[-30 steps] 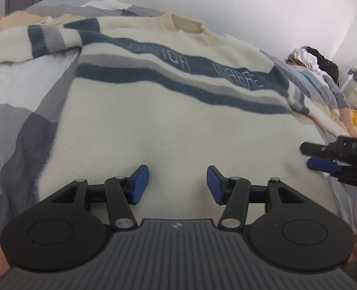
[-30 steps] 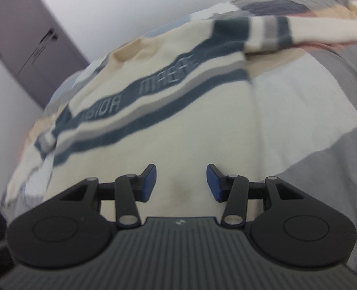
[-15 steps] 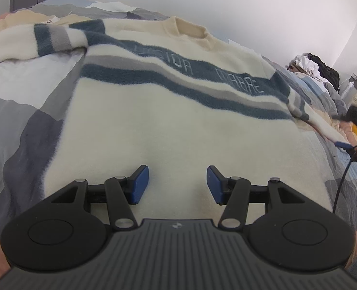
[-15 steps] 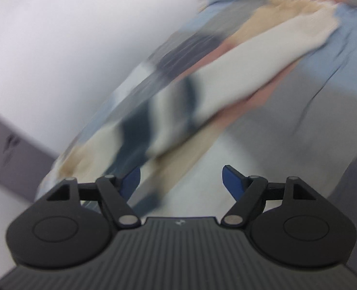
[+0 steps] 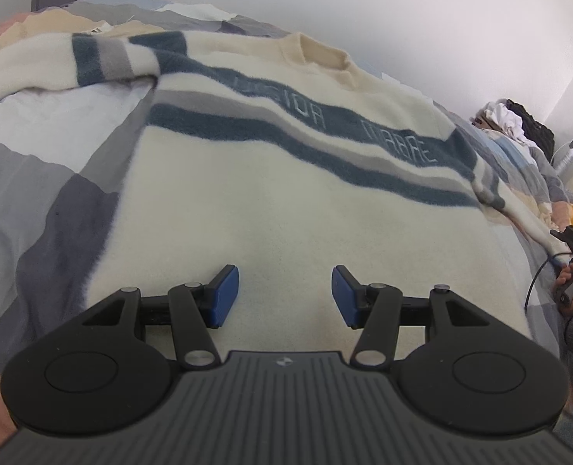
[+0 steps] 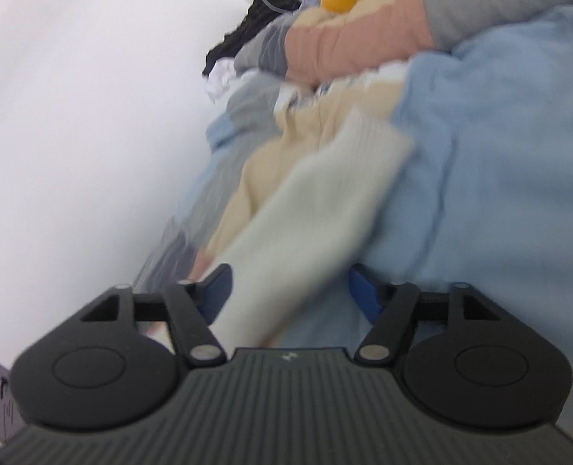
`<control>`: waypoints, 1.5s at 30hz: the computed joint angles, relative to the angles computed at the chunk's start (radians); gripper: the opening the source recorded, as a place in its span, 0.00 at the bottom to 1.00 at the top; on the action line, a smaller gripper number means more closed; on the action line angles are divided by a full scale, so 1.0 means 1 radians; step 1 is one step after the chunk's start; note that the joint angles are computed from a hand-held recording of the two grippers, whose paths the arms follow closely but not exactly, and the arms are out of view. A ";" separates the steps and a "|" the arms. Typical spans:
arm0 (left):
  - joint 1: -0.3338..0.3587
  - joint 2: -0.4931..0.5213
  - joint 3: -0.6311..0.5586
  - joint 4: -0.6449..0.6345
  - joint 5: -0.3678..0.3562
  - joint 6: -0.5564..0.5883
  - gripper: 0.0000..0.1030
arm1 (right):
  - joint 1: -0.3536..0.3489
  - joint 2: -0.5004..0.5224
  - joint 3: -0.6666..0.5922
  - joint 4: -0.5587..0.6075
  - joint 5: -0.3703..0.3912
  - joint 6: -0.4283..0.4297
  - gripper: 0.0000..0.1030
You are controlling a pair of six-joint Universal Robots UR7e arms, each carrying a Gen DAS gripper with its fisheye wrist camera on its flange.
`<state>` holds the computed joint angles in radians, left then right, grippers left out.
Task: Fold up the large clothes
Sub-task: 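Reach the right gripper to a sleeve cuff and close on it, then lift the sleeve with the right gripper, lay it across the sweater body, open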
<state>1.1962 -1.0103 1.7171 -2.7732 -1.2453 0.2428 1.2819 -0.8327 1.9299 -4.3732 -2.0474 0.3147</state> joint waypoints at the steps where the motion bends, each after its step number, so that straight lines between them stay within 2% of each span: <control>1: -0.004 0.006 0.002 -0.006 0.007 0.007 0.60 | -0.015 -0.011 -0.009 0.017 0.003 0.006 0.51; 3: -0.019 0.018 0.013 -0.033 0.035 0.032 0.60 | -0.041 -0.025 -0.032 0.057 -0.017 0.038 0.27; 5: -0.032 0.034 0.018 -0.060 0.064 0.058 0.61 | -0.060 -0.026 -0.057 0.060 -0.025 0.050 0.23; 7: -0.041 0.051 0.010 -0.052 0.094 0.081 0.64 | -0.058 -0.022 -0.092 0.074 -0.036 -0.024 0.22; 10: -0.053 0.077 0.011 -0.069 0.146 0.123 0.65 | -0.035 -0.028 -0.139 0.149 -0.093 -0.109 0.14; 14: -0.056 0.083 0.005 -0.064 0.159 0.106 0.67 | -0.005 -0.047 -0.166 0.142 -0.128 -0.260 0.12; 17: -0.050 0.073 0.001 -0.052 0.137 0.079 0.67 | 0.033 -0.077 -0.170 0.142 -0.140 -0.322 0.12; 23: -0.030 0.019 -0.002 0.003 0.053 -0.004 0.67 | 0.192 -0.090 -0.220 0.116 -0.152 -0.555 0.12; 28: -0.019 -0.020 0.016 -0.019 0.033 -0.020 0.67 | 0.365 -0.036 -0.333 0.119 -0.130 -0.821 0.12; 31: -0.007 -0.044 0.019 -0.025 -0.001 -0.035 0.67 | 0.465 0.015 -0.399 0.157 -0.105 -0.943 0.12; 34: 0.003 -0.064 0.014 -0.012 -0.031 -0.037 0.67 | 0.548 0.079 -0.459 0.221 -0.080 -0.997 0.11; 39: 0.018 -0.098 0.020 0.001 -0.090 -0.066 0.67 | 0.650 0.205 -0.540 0.313 -0.015 -1.018 0.11; 42: 0.024 -0.120 0.034 -0.018 -0.105 -0.068 0.67 | 0.687 0.270 -0.574 0.394 0.015 -1.040 0.11; 45: 0.034 -0.134 0.030 -0.037 -0.118 -0.089 0.67 | 0.704 0.325 -0.594 0.488 0.005 -1.010 0.12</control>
<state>1.2300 -1.1443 1.7468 -2.8100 -1.3630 0.1535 1.9863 -0.5072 1.3362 -3.8849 -2.0422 -0.6956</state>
